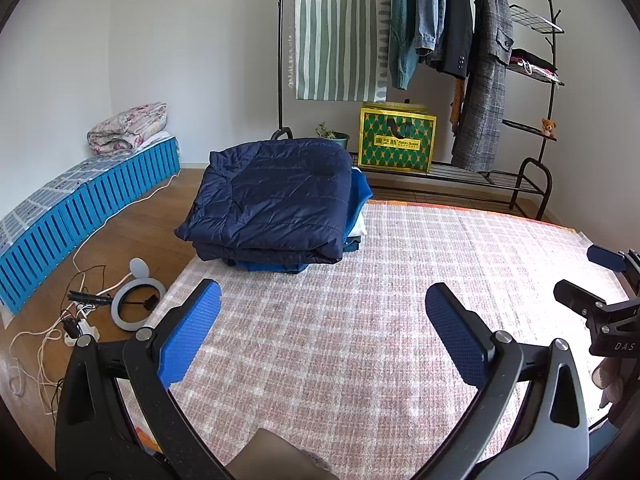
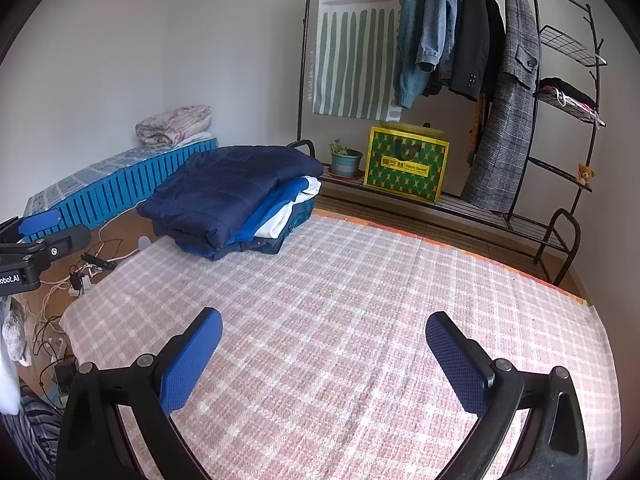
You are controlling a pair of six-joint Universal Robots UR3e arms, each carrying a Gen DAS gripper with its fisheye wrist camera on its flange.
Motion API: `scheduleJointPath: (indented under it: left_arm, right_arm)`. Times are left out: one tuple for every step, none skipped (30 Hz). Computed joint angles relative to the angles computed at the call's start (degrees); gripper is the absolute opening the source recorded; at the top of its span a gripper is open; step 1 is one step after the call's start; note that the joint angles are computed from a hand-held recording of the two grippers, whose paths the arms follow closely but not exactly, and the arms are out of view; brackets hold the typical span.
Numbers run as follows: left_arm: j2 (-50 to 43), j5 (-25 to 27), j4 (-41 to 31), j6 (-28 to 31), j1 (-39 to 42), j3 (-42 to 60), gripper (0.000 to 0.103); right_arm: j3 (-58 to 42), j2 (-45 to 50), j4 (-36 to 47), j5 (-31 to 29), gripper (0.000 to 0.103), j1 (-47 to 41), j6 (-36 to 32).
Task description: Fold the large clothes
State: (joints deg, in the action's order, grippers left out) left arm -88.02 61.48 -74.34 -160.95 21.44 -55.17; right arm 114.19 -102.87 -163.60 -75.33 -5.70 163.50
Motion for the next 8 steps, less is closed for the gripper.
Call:
scheduleJointPath:
  left_arm:
    - [0.04, -0.18, 0.13, 0.0, 0.08, -0.09, 0.103]
    - [0.01, -0.48, 0.05, 0.21, 0.26, 0.03, 0.103]
    - [0.11, -0.59, 0.35, 0.23, 0.37, -0.09, 0.103]
    - [0.19, -0.58, 0.76, 0.21, 0.37, -0.33, 0.103]
    - [0.15, -0.49, 0.97, 0.22, 0.34, -0.33, 0.103]
    - [0.02, -0.37, 1.1, 0.17, 0.33, -0.27, 0.103]
    - [-0.25, -0.43, 0.76, 0.23, 0.43, 0.14, 0.103]
    - [-0.27, -0.43, 0.66, 0.17, 0.45, 0.18, 0.103]
  right_arm:
    - [0.01, -0.01, 0.01, 0.01, 0.103, -0.02, -0.06]
    - [0.04, -0.03, 0.05, 0.06, 0.103, -0.05, -0.13]
    - [0.05, -0.06, 0.11, 0.13, 0.103, -0.11, -0.19]
    - [0.08, -0.07, 0.12, 0.16, 0.103, -0.18, -0.22]
    - [0.07, -0.06, 0.07, 0.06, 0.103, -0.1, -0.12]
    - [0.07, -0.06, 0.07, 0.06, 0.103, -0.1, -0.12]
    - [0.08, -0.08, 0.05, 0.09, 0.103, -0.12, -0.11]
    - [0.25, -0.13, -0.13, 0.06, 0.103, -0.14, -0.05]
